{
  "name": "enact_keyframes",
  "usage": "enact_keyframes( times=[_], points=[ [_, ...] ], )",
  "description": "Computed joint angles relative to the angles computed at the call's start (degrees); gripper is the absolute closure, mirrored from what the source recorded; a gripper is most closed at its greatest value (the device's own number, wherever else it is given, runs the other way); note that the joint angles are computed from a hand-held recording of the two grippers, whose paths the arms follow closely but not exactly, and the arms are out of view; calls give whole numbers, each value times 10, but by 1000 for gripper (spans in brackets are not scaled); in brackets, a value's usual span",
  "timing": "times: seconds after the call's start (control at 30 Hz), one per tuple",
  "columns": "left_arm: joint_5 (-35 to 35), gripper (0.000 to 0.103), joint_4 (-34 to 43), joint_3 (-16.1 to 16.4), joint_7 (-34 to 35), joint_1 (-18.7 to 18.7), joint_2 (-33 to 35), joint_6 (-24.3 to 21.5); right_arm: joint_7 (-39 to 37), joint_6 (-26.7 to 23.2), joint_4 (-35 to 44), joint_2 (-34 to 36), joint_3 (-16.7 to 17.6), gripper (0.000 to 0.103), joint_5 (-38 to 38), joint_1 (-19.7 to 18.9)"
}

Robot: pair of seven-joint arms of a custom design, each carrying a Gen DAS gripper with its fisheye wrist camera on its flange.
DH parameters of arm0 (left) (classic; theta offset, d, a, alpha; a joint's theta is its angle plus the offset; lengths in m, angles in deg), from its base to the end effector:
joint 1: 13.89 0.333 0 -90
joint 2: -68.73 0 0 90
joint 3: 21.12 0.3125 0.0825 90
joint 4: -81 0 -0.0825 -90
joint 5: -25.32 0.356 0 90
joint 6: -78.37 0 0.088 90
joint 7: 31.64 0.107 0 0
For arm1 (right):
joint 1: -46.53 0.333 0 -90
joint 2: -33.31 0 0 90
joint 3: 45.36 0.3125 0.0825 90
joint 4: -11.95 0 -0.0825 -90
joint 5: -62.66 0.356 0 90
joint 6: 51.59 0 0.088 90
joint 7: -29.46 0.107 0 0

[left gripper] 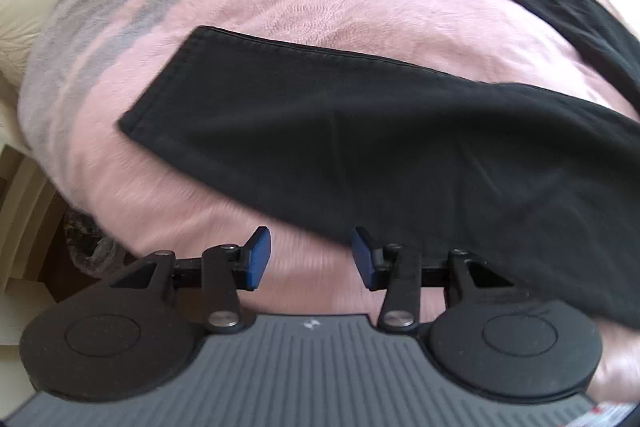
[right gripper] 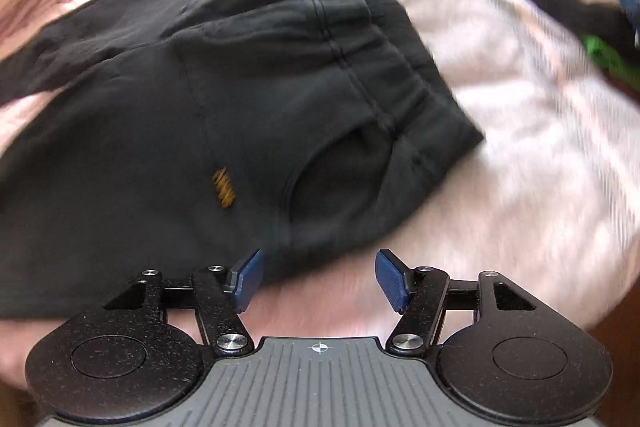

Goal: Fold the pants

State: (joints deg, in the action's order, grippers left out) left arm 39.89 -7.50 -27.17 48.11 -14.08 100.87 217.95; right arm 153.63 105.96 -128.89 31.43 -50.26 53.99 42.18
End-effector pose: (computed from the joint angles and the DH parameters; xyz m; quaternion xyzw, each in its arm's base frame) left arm 0.6996 -0.0623 0.3724 -0.6705 0.7196 -0.0906 0.1562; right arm 0.4800 -0.0720 0.3600 -0.4480 0.8786 -0.1190 0.1152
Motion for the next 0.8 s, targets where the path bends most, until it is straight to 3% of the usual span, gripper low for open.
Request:
enact_keyframes(
  times=[0.1,0.27,0.43,0.8],
  points=[
    [14,62,-78,-1,-1,-3,-80,10,-9,22,-51,-80,9,44,8,-1],
    [-10,52,-178,-24,34,-4,-201,32,-97,-34,-71,-201,18,43,100,16],
    [-79,47,-248,-35,90,-16,-298,48,-137,-81,-57,-264,48,43,121,9],
    [-133,45,-307,-18,134,-62,-416,-2,-181,-200,-27,-340,74,43,145,33]
  ],
)
